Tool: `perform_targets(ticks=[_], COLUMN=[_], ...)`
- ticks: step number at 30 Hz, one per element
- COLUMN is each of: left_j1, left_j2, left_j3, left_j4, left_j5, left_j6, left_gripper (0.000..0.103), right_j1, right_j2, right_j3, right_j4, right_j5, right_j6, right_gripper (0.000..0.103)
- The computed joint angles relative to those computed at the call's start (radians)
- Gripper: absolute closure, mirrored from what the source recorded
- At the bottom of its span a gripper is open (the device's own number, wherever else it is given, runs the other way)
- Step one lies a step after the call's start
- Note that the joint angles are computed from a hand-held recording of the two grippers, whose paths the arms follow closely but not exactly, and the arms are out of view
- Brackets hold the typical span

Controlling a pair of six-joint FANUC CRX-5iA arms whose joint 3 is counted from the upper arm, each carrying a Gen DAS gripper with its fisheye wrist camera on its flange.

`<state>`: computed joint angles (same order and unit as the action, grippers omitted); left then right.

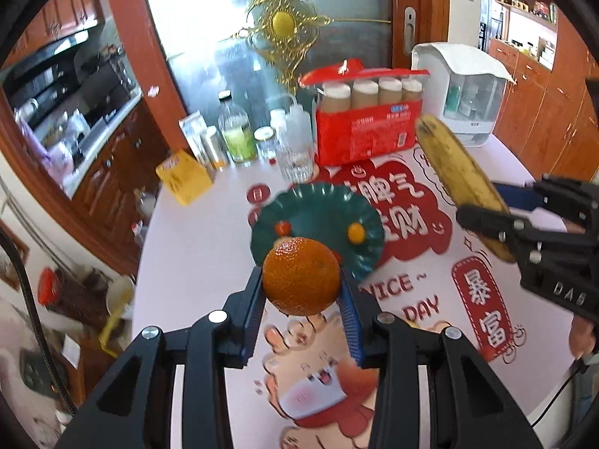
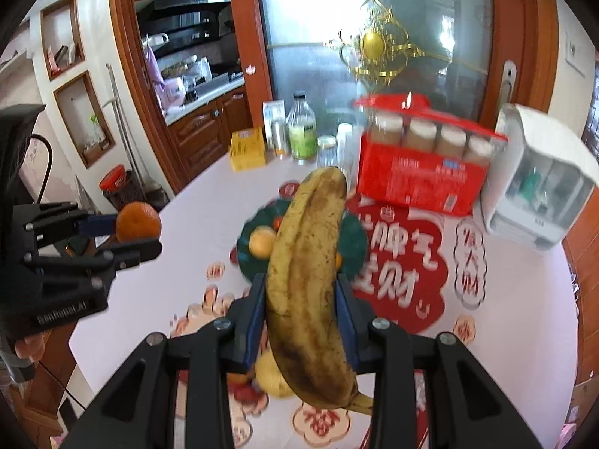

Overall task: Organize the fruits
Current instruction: 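Lift the banana with the right tool while the left tool grasps and lifts the orange, then lower the banana and orange onto the green plate and open both tools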

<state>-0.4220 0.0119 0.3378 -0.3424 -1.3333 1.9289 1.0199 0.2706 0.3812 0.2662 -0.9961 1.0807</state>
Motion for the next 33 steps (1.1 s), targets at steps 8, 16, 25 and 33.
perform_targets(ticks=[8, 16, 25, 33], left_j1=[0.077, 0.163, 0.229, 0.254], left_j2=[0.086, 0.148, 0.214, 0.280], left_j3=[0.065, -0.060, -0.209, -0.231], left_j4=[0.042, 0.170, 0.322, 0.381], left_j5=[0.043, 0.176, 0.308, 0.341], left_j6=[-0.096, -0.097, -0.095, -0.104], left_gripper=[0.066, 0.066, 0.066, 0.066], right_j1=[-0.030, -0.073, -0.125, -0.149], right_j2=[0.172, 0.360, 0.551, 0.656], right_j3=[0.256, 0.436, 0.576, 0.673], right_j4=[0.016, -0.051, -0.184, -0.268], right_j5=[-0.047, -0.091, -0.144, -0.185], right_j6=[0.015, -0.010, -0.040, -0.031], right_gripper=[0.068, 0.068, 0.068, 0.068])
